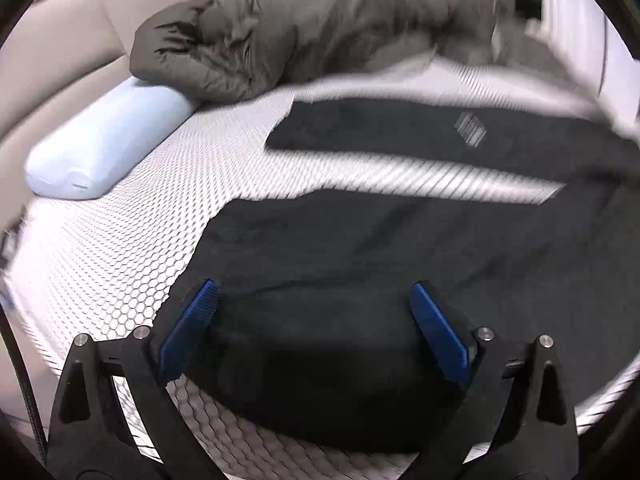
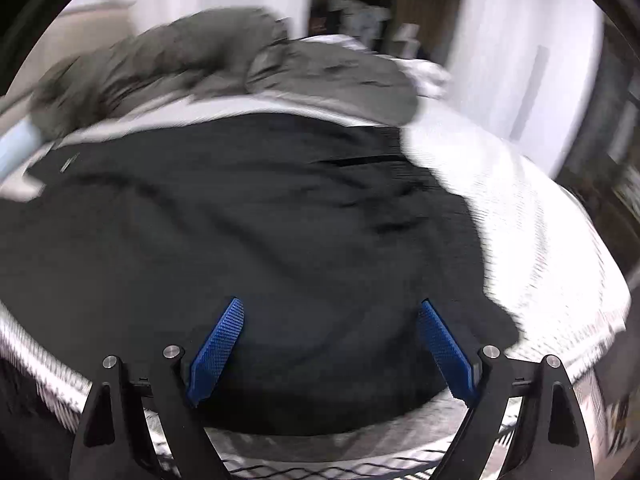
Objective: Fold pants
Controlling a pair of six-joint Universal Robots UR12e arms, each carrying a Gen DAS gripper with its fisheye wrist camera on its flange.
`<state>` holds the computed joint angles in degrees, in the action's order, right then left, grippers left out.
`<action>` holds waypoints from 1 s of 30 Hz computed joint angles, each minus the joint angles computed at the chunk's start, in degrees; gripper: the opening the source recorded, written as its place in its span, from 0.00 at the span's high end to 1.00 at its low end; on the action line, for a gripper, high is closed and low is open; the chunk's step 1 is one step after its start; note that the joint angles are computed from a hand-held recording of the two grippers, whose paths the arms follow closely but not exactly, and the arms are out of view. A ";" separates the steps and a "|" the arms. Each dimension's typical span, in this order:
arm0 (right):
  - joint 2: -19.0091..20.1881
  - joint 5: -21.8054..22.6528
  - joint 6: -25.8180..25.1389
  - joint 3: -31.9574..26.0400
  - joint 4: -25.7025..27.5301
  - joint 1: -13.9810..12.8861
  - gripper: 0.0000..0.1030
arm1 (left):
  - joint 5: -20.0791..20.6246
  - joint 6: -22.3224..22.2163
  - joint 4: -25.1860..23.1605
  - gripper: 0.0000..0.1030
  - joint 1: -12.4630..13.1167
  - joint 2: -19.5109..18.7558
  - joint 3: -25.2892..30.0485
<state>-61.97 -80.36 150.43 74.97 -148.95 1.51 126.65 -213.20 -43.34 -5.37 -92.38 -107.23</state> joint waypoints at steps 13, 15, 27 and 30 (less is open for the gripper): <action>-4.10 2.54 12.94 3.98 -0.31 -4.64 0.12 | -4.47 -15.55 5.28 0.13 2.21 9.50 -8.09; -5.43 5.41 15.93 5.39 -0.30 -6.04 0.12 | -8.91 -18.42 10.49 0.24 2.48 11.34 -10.45; -6.36 8.82 21.79 6.80 -1.37 -7.83 0.12 | -24.15 -25.59 22.78 0.74 9.47 9.29 -12.88; -5.68 12.24 26.04 6.11 0.05 -8.81 0.12 | -23.08 -29.42 24.25 0.94 10.04 9.25 -13.47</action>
<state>-67.65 -68.12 176.47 81.08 -148.90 -7.30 103.58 -242.62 -19.09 4.68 -83.13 -120.70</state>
